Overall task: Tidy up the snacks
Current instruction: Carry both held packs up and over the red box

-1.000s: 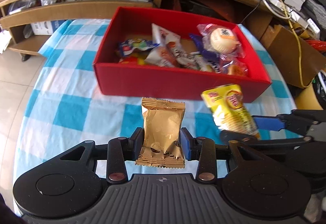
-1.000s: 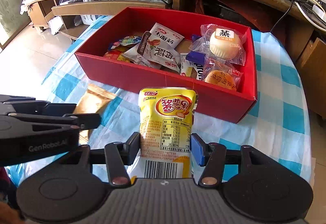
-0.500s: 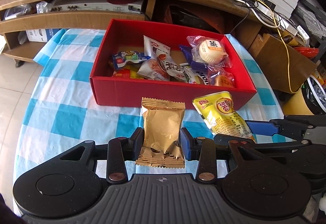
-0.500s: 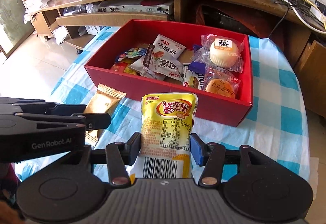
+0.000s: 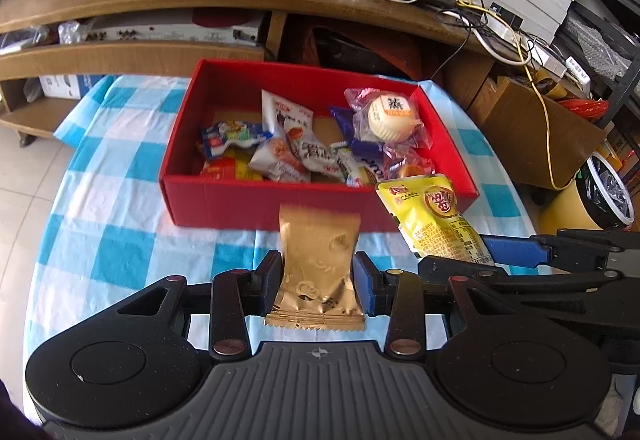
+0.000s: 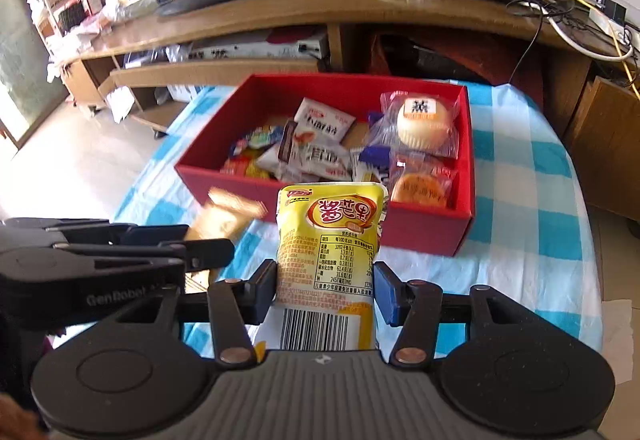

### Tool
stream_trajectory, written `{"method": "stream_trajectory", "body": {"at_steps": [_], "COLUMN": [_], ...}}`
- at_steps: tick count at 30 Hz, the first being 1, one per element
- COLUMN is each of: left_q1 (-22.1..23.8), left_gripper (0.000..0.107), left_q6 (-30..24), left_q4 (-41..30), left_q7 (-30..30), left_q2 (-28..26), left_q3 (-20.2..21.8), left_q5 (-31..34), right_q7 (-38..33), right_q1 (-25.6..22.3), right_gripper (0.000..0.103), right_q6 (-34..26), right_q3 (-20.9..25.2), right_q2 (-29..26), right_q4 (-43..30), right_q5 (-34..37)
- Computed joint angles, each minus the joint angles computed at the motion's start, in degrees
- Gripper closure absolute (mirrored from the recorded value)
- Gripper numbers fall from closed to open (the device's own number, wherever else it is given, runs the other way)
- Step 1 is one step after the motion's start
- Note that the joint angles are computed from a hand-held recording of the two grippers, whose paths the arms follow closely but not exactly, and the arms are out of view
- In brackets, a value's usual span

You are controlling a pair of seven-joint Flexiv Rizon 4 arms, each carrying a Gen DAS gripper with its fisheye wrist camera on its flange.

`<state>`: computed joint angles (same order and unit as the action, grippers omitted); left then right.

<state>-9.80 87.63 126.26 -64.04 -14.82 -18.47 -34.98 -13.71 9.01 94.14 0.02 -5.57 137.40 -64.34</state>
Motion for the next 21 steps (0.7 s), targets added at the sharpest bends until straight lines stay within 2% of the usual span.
{"method": "stream_trajectory", "body": {"at_steps": [6,9,11,13,15,18,21], "left_q1": [-1.7,-0.2,-0.5,-2.1,-2.7,-5.8,-8.1], "left_gripper": [0.065,0.063,0.06,0.052,0.039,0.03,0.03], "left_q6": [-0.9,-1.6,-2.8,-6.1,-8.8,-12.9,-14.7], "left_q4": [-4.7,-5.4,-5.3,-6.3,-6.8,-9.8,-13.1], "left_q7": [-3.0,-2.7,-2.9,-5.1,-7.3,-14.8,-21.7], "left_q2": [-2.2,-2.8,-3.1,-3.8,-4.6,-7.4,-10.2], "left_q3": [3.2,1.7,2.3,5.2,6.1,10.4,13.4], "left_q5": [4.8,4.7,5.6,8.2,8.6,12.6,17.4], "right_q7": [5.0,5.8,3.0,0.0,-2.8,-7.4,-12.6], "right_q1": [-0.2,-0.6,-0.9,-0.4,-0.2,0.1,0.0], "right_gripper": [0.039,0.039,0.039,0.039,0.039,0.039,0.039], "right_q6": [1.6,2.3,1.8,0.8,0.0,-0.4,-0.7], "right_q3": [-2.6,-3.2,-2.1,-1.6,-1.0,0.0,1.9], "right_q2": [-1.7,-2.4,-2.5,-2.4,-2.1,-2.0,-2.0], "right_q4": [-3.1,-3.6,-3.1,-2.3,-1.5,-0.5,-0.2], "right_q5": [-5.3,-5.9,-2.3,1.7,5.6,11.7,18.1]}}
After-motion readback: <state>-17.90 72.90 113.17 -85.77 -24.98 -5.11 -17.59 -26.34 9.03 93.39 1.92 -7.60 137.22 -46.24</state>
